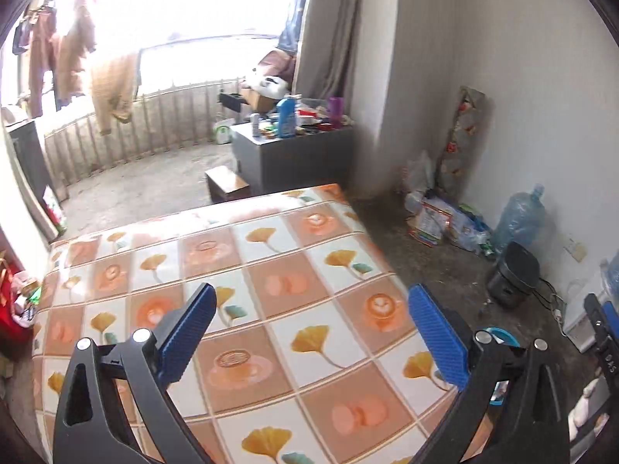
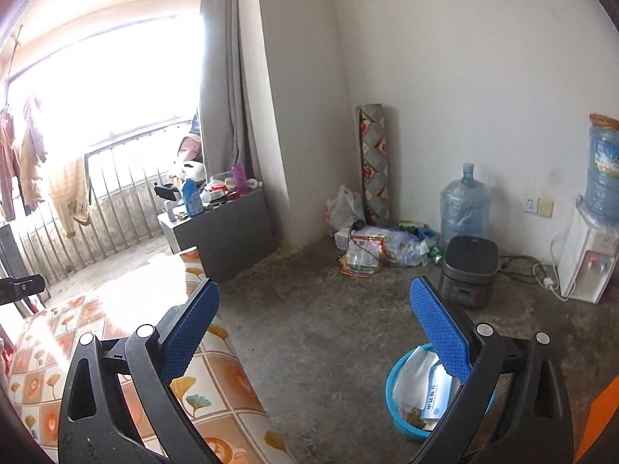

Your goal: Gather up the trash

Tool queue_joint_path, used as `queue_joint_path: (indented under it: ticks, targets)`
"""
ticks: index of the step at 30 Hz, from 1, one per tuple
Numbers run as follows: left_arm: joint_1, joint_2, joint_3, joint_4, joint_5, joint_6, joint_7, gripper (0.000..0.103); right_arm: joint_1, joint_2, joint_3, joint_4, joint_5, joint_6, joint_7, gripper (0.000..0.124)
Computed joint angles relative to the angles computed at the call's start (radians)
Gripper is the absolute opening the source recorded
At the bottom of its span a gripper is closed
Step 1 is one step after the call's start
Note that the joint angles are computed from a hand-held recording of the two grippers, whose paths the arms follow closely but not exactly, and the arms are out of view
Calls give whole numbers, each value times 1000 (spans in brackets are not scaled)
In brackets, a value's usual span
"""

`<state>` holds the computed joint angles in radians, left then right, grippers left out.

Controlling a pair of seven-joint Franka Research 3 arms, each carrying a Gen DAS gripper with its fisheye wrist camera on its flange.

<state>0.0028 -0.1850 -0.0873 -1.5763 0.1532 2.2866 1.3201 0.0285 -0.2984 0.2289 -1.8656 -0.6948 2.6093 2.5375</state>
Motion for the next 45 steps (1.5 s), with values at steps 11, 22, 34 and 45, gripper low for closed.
queue_joint_path:
  ticks: [11,22,34,45]
  targets:
    - [21,-305,55,-388,69,44,-46,97,118,-26,41,-28,44,-81,-217,95]
    - [-26,-332,65,-410,9,19,88,97,184,24,65,49,133,-205,-242,95]
    - [-12,-265,24,-388,-21,-120,12,97,247,59,28,65,133,-444,-358,95]
    - [-32,-260,-3,-382,37,-223,-1,97,223,-27,8,-17,208,-558,-308,95]
